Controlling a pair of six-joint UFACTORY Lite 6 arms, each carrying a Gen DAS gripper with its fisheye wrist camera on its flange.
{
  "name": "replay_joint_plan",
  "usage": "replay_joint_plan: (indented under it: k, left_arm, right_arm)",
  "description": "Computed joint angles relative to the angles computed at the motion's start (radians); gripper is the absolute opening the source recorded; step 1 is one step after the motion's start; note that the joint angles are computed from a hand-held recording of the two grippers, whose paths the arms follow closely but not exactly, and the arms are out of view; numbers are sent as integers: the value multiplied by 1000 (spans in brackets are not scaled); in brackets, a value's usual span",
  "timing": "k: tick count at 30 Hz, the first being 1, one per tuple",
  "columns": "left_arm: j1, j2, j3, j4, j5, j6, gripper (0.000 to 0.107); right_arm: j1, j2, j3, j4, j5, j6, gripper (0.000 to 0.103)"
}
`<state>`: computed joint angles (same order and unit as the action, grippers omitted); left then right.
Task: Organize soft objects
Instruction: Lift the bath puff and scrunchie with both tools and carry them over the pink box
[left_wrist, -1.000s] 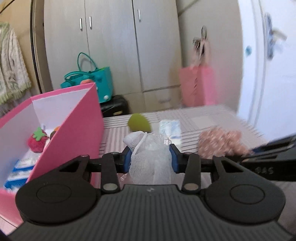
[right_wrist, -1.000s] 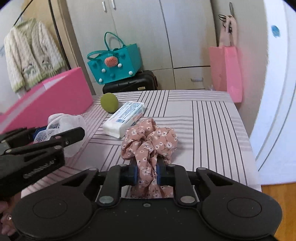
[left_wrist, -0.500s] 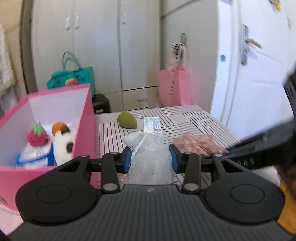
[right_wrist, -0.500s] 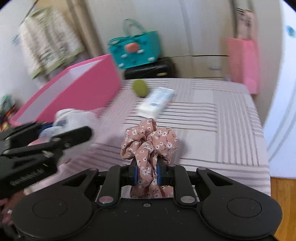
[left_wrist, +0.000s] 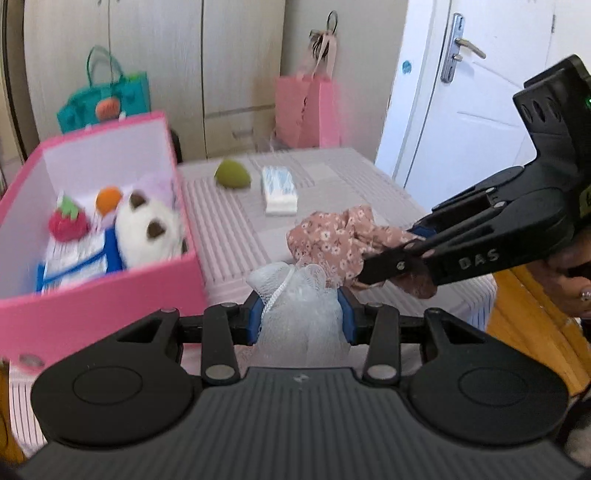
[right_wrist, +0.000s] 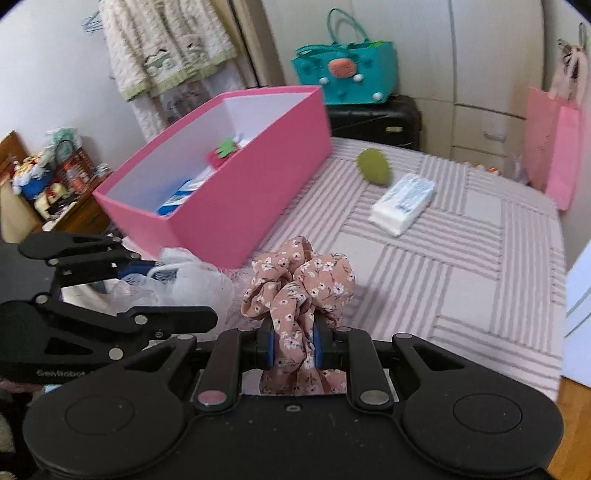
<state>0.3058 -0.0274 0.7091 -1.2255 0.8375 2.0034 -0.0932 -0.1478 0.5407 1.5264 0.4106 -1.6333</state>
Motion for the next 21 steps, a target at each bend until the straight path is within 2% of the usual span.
replay_joint_plan:
  k: [4,7,11,18,21]
  left_arm:
    - [89,12,35,94,10,-34,40]
    - [163,37,112,218,68,-113,40]
    - [264,10,145,267,117,-112,40]
    - [394,70,296,324,283,-145,40]
    - [407,113,367,318,315,-168,40]
  right_arm:
    - [9,12,9,-75,57,86,22]
    - [46,20,50,-223,91,244,22]
    - [106,21,105,-352,159,388,23]
    - [144,89,198,-331,300,443,25]
    - [150,132,245,-298,311,441,25]
